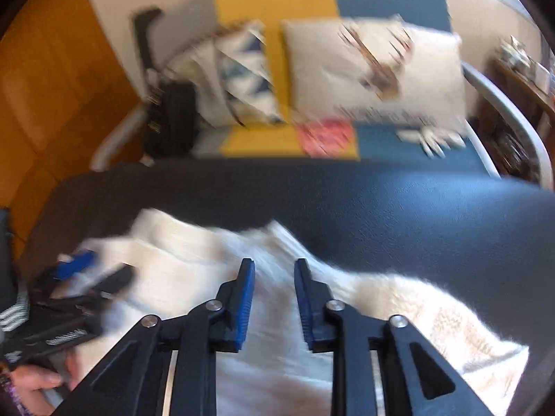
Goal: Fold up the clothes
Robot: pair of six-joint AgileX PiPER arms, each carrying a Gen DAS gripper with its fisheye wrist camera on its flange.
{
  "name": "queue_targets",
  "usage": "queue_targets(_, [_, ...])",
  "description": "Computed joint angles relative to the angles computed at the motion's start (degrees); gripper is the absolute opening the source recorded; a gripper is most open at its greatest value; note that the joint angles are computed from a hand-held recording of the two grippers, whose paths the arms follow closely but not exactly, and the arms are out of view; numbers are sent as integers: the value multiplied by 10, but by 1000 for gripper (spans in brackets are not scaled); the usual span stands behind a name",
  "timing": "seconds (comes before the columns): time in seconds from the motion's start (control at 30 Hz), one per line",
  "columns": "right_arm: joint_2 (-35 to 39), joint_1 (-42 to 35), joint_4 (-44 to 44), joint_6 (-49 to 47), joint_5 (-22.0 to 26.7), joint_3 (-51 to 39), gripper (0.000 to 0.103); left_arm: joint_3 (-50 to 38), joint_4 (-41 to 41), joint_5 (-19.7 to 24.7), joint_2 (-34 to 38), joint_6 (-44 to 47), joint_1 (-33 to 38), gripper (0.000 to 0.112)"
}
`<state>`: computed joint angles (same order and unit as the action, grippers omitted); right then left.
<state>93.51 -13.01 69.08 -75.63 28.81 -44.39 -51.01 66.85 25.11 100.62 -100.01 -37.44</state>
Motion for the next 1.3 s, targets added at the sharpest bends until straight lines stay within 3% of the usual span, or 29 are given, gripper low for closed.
queue_targets(0.07, [-18, 4, 21, -45, 55, -3, 25, 19, 21, 18, -16, -37, -2, 98])
queue_targets(0.13, [-11, 35, -24, -21, 93, -34, 22, 37, 38, 38, -32, -70, -3, 98])
queue_targets(0.17, [0, 56, -54, 11, 93, -51, 21, 46, 45, 47, -40, -84, -4, 98])
queue_targets(0.23, [28, 86, -85, 62, 87, -80, 15, 61, 55, 26, -41, -102, 11, 98])
queue_targets(0.3, [64, 102, -93, 88, 99, -106, 15, 74, 67, 2, -41, -120, 29, 98])
queue_targets(0.37, [100, 119, -107, 116, 105, -132, 15, 76, 73, 7, -37, -129, 23, 98])
queue_targets(0.53, [132, 163, -122, 176, 32, -147, 11, 46, 28, 47, -8, -75, 3, 99])
queue_targets(0.67, [136, 195, -92, 162, -39, -138, 10, 46, 33, 42, -7, -80, 8, 99])
queue_targets(0.73, [130, 197, -77, 150, -46, -130, 11, 48, 36, 38, -8, -84, 9, 99])
queue_targets(0.83, [96, 158, 2, 67, -21, -96, 13, 48, 35, 36, -8, -83, 10, 99])
queue_targets(0.97, [13, 52, 104, -50, 20, -16, 16, 43, 27, 41, -5, -74, 8, 99])
queue_targets(1.13, [-25, -32, -13, -18, 39, 5, 17, 37, 17, 49, -1, -63, 5, 99])
queue_targets(1.27, [10, -19, -108, 27, 34, -12, 16, 38, 16, 50, -2, -63, 4, 99])
queue_targets(1.3, [20, -11, -123, 48, 10, -16, 16, 38, 17, 50, -2, -64, 4, 99])
